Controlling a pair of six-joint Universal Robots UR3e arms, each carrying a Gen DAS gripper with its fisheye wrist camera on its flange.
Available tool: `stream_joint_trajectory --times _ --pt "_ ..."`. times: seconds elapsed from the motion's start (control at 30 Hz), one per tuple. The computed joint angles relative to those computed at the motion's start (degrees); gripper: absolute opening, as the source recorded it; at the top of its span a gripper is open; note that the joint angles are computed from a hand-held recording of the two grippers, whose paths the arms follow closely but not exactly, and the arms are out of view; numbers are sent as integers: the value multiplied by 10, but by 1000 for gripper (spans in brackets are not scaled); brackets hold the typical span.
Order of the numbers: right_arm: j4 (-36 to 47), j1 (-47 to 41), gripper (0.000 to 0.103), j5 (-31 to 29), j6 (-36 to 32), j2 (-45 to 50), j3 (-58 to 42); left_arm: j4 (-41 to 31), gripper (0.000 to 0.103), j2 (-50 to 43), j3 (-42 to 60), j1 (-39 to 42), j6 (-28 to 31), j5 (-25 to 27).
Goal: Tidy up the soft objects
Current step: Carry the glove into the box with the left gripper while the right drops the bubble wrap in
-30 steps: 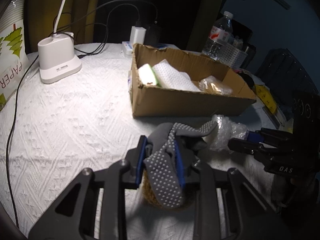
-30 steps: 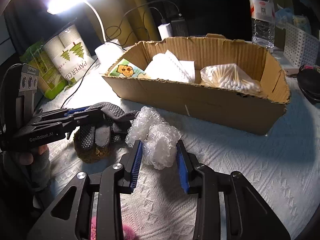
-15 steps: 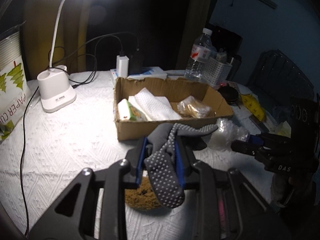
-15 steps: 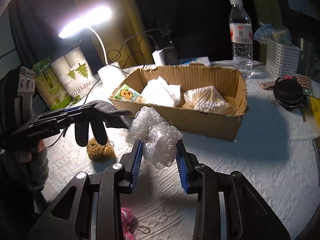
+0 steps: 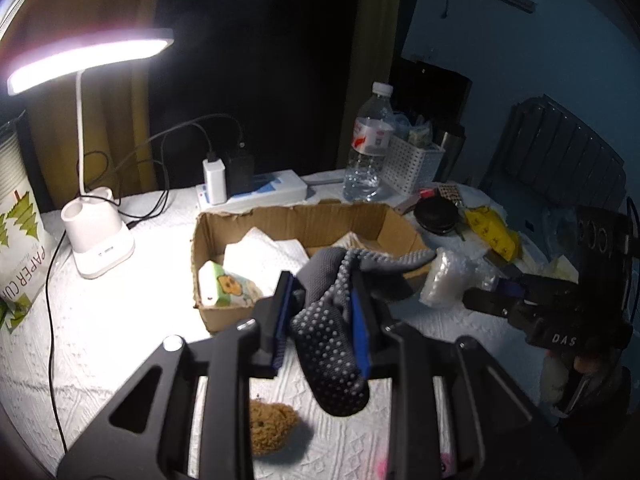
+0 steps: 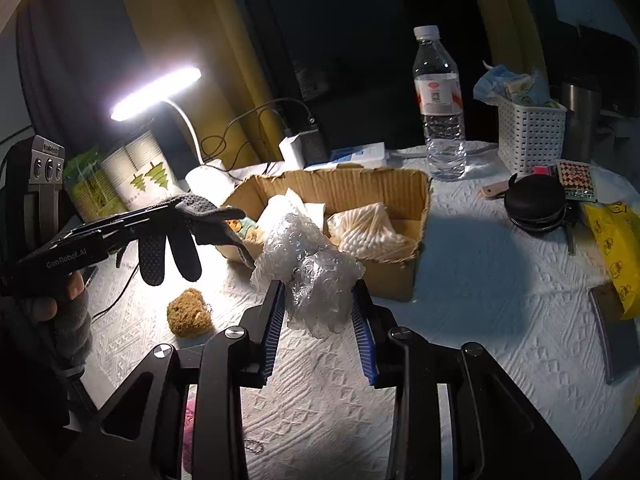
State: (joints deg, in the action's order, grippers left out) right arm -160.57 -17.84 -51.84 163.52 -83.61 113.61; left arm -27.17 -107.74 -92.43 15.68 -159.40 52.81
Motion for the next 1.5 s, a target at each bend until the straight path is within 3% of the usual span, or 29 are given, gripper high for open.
stream_joint_trajectory --times 0.53,1.07,1.2,1.23,1.3,1.37,1.5 --pt "18 -31 36 44 -11 85 -113 41 28 -109 137 -74 -70 83" --pt "37 -3 36 27 33 231 -285 -67 30 -271 370 -112 -96 124" --pt "48 7 40 -4 51 265 -328 -98 39 -293 404 -114 -90 108" --pt "49 7 42 -7 52 269 -332 -101 54 -296 409 -114 -90 107" --pt "50 7 48 -8 55 271 -333 -98 74 -298 410 -112 -94 95" --pt "47 8 56 -14 57 271 -333 -90 74 -291 399 -109 -93 85" --pt "46 11 56 -22 58 265 -328 -83 74 -278 381 -106 -88 89"
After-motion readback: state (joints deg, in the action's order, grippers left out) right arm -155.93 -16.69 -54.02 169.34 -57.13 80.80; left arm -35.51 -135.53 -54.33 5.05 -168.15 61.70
